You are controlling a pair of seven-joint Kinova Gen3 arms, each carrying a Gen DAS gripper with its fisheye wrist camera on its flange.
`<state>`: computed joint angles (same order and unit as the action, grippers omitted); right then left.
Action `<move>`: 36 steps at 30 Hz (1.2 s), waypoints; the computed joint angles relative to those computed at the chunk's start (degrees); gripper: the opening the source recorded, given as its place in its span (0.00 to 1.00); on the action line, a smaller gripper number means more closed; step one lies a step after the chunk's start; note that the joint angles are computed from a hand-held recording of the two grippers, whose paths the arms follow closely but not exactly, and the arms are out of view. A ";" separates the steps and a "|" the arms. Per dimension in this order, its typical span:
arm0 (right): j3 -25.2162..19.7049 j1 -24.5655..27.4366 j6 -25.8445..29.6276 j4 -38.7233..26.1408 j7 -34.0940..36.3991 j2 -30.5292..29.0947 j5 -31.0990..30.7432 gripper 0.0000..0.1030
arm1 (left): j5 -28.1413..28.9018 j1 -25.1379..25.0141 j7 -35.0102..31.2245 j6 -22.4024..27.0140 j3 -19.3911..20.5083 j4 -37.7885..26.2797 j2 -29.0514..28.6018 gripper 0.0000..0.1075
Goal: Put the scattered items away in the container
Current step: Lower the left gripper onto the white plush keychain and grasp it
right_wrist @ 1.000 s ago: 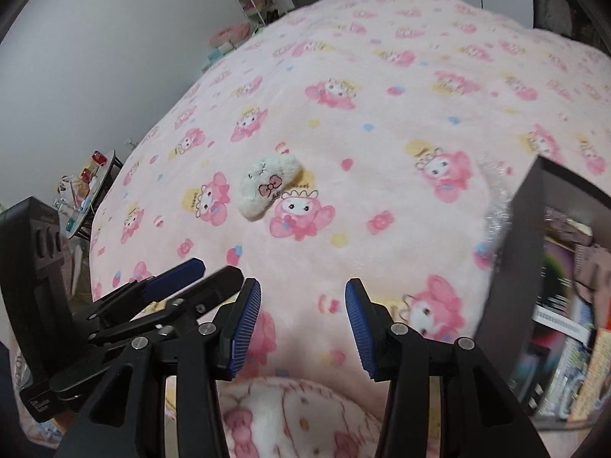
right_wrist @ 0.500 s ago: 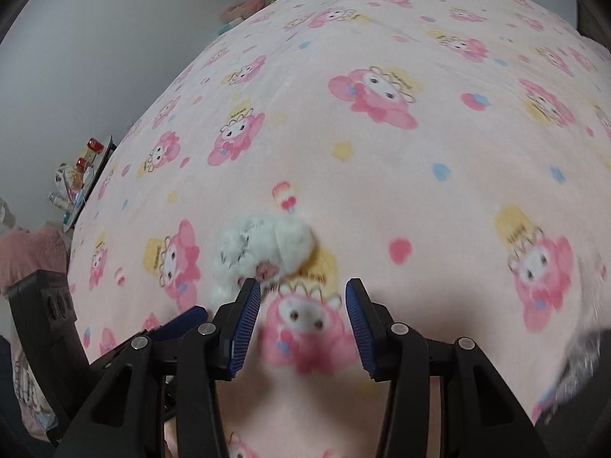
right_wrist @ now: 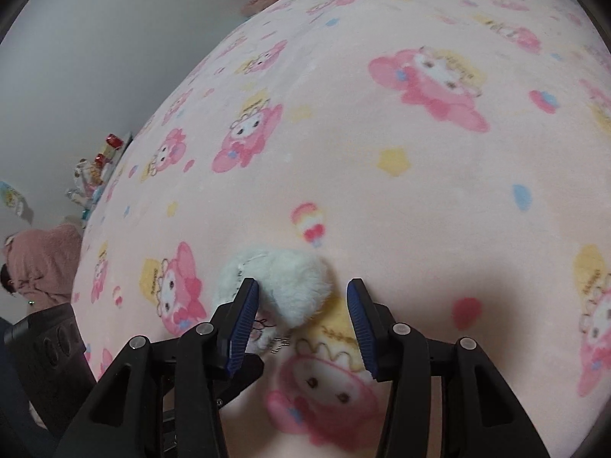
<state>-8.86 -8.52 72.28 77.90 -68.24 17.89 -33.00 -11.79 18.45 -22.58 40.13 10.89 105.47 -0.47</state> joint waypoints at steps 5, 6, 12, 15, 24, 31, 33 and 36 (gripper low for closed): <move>-1.33 3.02 5.06 0.41 2.42 1.95 -7.14 0.43 | 2.85 -0.54 -3.55 -0.75 0.03 0.80 -1.68 0.24; -1.19 3.07 4.76 1.04 2.75 1.12 -7.42 0.43 | 4.32 -0.54 -5.27 -0.73 -0.04 0.99 -2.25 0.22; 0.87 3.55 6.66 4.13 2.76 -4.53 -6.70 0.43 | 11.40 -0.26 -11.50 1.64 0.74 2.75 -6.54 0.08; 2.28 3.67 6.89 4.98 2.69 -7.74 -5.51 0.43 | 13.55 -0.67 -12.33 3.72 1.20 3.86 -8.89 0.07; 1.33 -1.14 2.23 -1.27 -1.72 -2.31 0.75 0.42 | 23.00 -2.97 -19.72 -2.93 -2.12 7.63 -9.70 0.35; -0.84 -1.43 5.47 -2.42 0.17 2.76 0.50 0.42 | 20.73 -3.94 -18.15 -2.26 -0.71 5.37 -5.13 0.28; -1.19 0.75 8.06 -2.08 0.80 3.49 -3.02 0.42 | 21.67 -3.86 -19.43 -2.17 -1.25 5.56 -5.77 0.27; -1.07 1.20 9.73 -1.28 1.39 2.20 -3.54 0.42 | 21.60 -4.16 -19.96 -0.99 -1.46 5.28 -6.96 0.27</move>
